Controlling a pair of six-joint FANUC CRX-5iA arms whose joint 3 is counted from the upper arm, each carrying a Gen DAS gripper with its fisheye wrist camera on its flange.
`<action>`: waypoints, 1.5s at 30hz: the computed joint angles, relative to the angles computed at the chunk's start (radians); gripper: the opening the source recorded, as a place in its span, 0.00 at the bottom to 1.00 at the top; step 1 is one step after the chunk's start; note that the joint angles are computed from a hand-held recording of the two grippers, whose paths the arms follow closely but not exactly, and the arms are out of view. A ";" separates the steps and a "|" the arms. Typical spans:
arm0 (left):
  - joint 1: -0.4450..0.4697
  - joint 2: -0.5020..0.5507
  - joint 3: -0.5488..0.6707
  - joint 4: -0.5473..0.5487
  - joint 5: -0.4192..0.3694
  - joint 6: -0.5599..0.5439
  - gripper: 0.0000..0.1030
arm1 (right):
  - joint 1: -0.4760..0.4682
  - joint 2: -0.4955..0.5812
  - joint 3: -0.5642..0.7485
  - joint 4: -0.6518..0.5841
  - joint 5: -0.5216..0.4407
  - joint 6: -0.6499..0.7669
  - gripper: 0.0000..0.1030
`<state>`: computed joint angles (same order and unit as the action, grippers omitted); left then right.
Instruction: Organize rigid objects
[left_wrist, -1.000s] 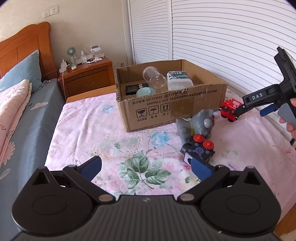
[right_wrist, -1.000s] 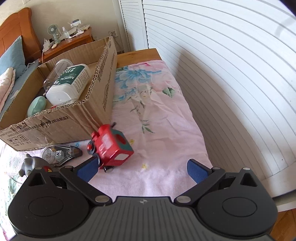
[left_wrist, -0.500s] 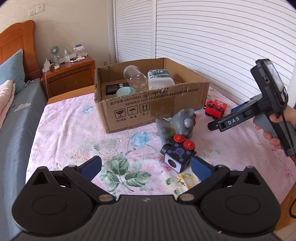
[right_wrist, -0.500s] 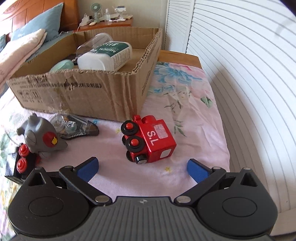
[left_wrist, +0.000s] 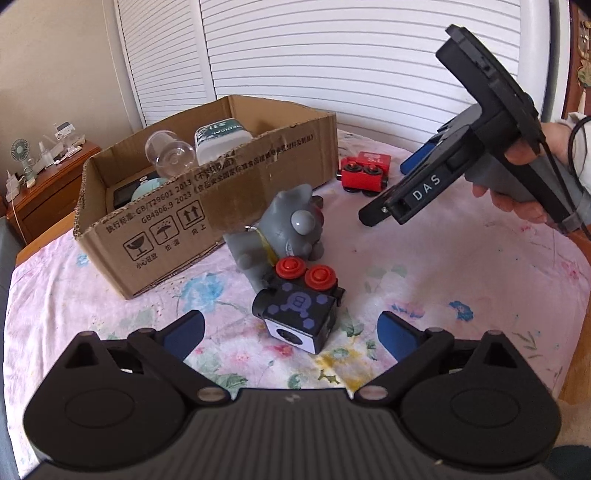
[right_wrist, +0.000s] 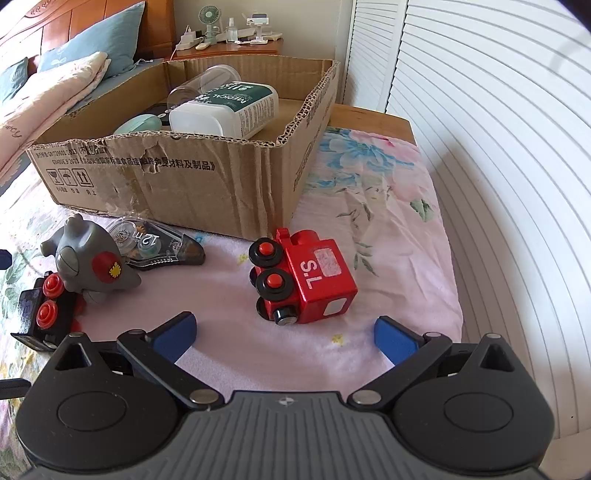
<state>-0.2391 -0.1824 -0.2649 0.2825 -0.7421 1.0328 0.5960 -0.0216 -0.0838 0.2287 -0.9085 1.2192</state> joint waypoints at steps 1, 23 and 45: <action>0.004 0.009 -0.005 0.028 0.008 -0.030 0.93 | 0.000 0.000 0.001 -0.001 -0.001 0.002 1.00; 0.055 0.077 0.008 0.214 -0.081 -0.193 0.48 | -0.005 -0.007 -0.008 -0.011 0.015 0.023 1.00; 0.140 -0.069 -0.085 0.108 -0.075 0.007 0.48 | -0.051 0.053 0.098 -0.171 0.017 0.312 0.92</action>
<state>-0.0988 -0.2517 -0.3495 0.3903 -0.8170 1.0397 0.5454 0.0318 0.0145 0.0574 -0.8916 1.5314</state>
